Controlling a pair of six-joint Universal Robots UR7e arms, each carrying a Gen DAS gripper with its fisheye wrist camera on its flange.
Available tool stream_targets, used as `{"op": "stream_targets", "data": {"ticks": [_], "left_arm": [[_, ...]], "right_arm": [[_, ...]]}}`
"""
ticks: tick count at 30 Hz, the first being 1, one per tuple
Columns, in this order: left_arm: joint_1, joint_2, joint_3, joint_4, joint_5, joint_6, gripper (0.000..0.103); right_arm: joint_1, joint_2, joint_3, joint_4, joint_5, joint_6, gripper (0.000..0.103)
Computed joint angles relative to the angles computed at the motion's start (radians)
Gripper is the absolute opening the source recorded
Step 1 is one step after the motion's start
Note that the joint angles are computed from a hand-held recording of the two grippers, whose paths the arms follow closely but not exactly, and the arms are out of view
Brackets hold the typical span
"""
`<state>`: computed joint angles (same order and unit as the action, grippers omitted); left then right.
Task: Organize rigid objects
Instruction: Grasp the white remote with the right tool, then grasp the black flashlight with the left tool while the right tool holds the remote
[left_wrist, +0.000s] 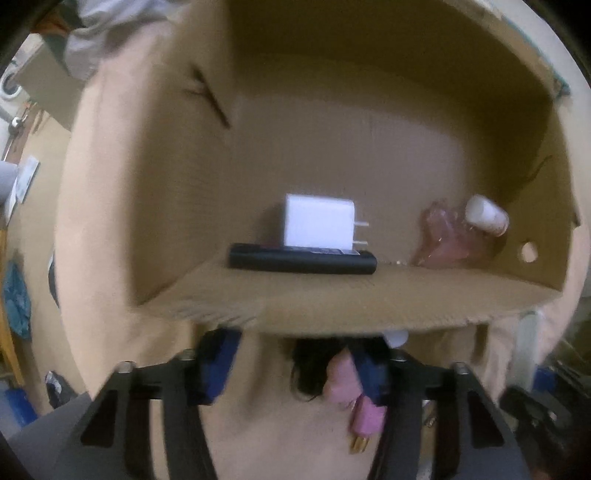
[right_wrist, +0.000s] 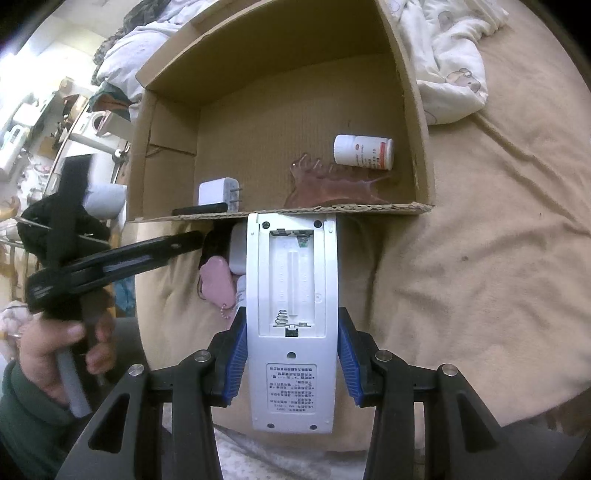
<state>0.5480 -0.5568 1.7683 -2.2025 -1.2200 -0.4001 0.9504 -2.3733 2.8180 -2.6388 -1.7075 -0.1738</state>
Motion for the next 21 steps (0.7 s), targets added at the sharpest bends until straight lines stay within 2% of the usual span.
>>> {"op": "stream_targets", "data": {"ticks": [5, 8, 9, 12, 21], "left_arm": [[-0.004, 0.049, -0.027, 0.045, -0.024, 0.008, 0.028], [-0.01, 0.05, -0.008, 0.041, -0.02, 0.011, 0.022], [-0.006, 0.045, -0.002, 0.035, -0.029, 0.016, 0.017], [0.011, 0.021, 0.011, 0.037, -0.044, 0.004, 0.017], [0.022, -0.119, 0.083, 0.096, 0.041, -0.003, 0.017]], "right_arm": [[-0.038, -0.085, -0.005, 0.084, 0.037, -0.032, 0.046], [-0.03, -0.071, -0.007, 0.077, 0.036, -0.03, 0.046], [-0.03, -0.066, -0.008, 0.075, 0.035, -0.031, 0.046], [-0.022, -0.06, -0.009, 0.072, 0.026, -0.03, 0.046], [0.042, 0.009, -0.003, 0.002, -0.043, 0.002, 0.046]]}}
